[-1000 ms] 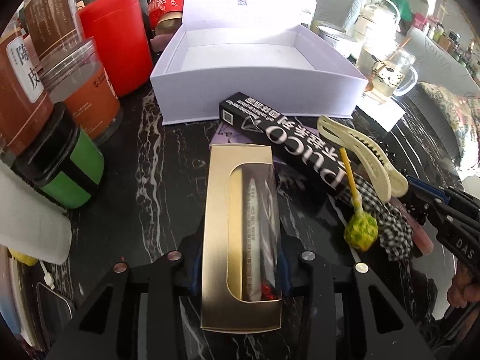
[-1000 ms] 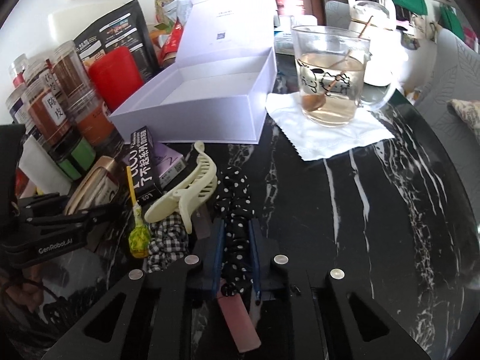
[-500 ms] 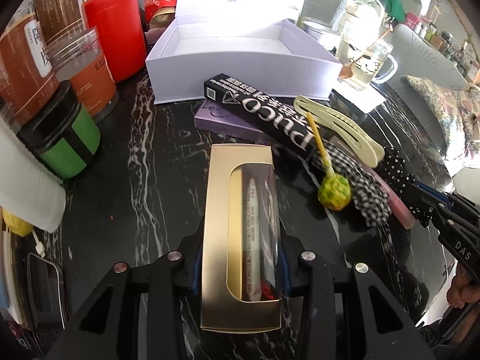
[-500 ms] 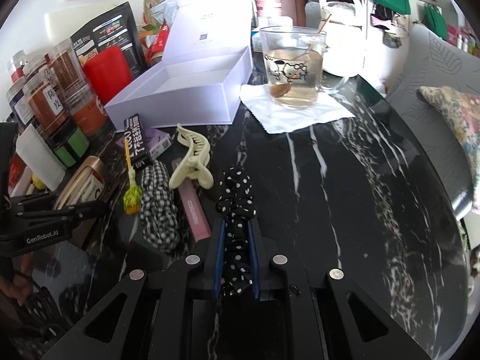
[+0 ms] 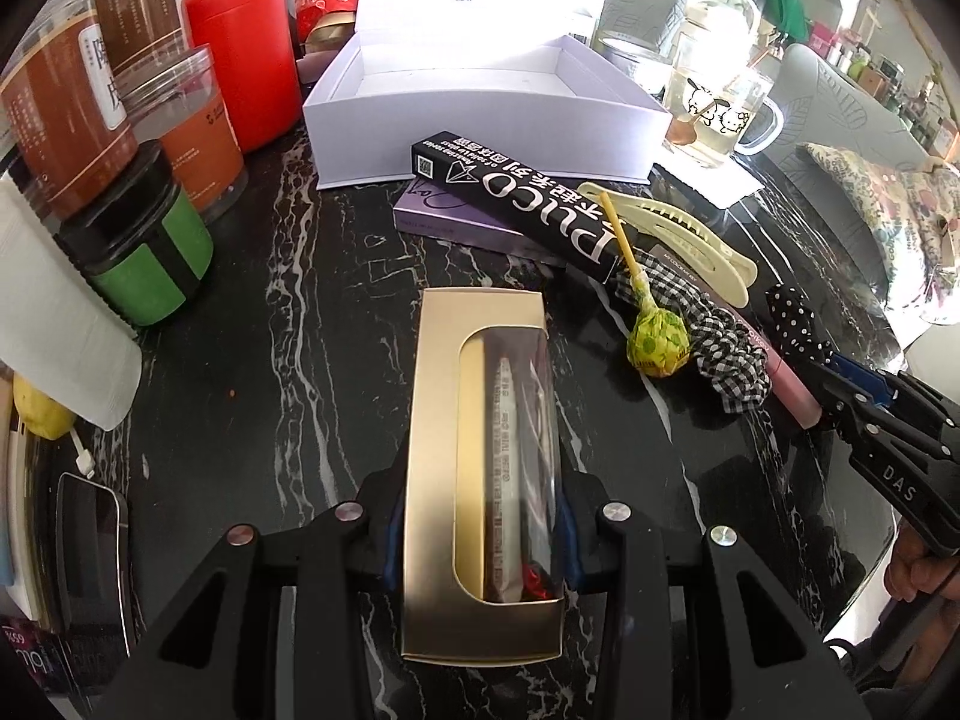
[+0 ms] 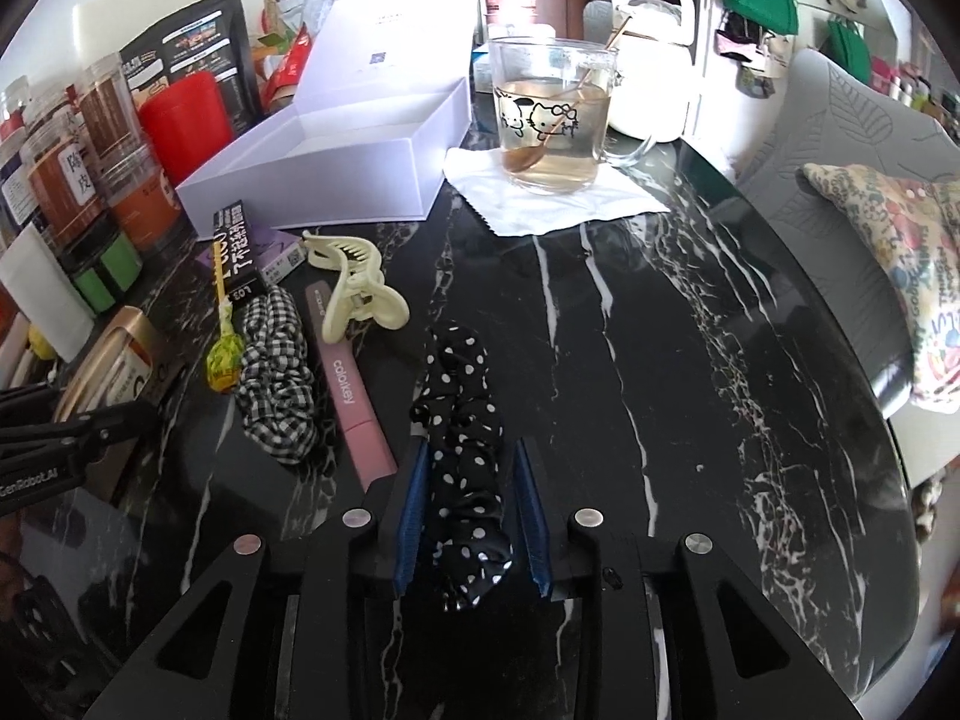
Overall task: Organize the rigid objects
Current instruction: 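Lift the gold pen box with the left gripper while the right gripper grasps the polka-dot scrunchie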
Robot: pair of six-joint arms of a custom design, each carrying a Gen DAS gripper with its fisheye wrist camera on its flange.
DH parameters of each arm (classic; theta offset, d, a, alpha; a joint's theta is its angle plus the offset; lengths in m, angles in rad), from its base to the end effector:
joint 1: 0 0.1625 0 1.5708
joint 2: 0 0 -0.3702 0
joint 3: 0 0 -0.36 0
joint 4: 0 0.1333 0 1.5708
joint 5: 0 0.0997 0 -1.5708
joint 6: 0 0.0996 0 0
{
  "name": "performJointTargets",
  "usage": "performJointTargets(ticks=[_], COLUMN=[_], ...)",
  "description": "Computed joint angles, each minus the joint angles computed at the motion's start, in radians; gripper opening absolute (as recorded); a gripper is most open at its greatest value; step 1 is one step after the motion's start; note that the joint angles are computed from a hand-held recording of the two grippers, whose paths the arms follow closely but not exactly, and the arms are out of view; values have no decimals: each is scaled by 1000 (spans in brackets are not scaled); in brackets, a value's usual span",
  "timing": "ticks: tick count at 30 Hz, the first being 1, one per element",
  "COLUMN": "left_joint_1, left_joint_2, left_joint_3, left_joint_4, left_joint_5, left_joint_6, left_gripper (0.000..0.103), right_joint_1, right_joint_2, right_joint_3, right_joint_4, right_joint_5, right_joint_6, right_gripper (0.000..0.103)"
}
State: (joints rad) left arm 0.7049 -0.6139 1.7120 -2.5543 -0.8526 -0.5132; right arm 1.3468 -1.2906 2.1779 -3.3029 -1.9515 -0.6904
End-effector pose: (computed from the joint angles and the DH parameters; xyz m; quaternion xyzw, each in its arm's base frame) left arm -0.2954 -0.5123 -0.0307 0.1838 0.9167 -0.1818 0.3048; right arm -0.0094 -0.4748 0.2523 0.1315 -0.8893 0.2850 0.3325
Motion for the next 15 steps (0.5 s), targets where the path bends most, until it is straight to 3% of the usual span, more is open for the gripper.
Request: performJointTargets(ticks=[2, 4, 15], left_joint_1=[-1, -2, -37], left_joint_2=[-4, -9, -47], left_joint_3=[6, 14, 78], left_joint_4=[-2, -11, -62], left_joint_5=[-1, -5, 5], left_joint_6=[-4, -3, -14], left_gripper=[38, 38, 38], right_joint_1=[1, -3, -3], right_joint_2=[5, -7, -95], right_joint_3=[5, 9, 86], right_joint_4=[-16, 3, 11], right_joint_5=[-2, 13, 68], right_joint_6=[-13, -6, 19], right_gripper=[29, 18, 16])
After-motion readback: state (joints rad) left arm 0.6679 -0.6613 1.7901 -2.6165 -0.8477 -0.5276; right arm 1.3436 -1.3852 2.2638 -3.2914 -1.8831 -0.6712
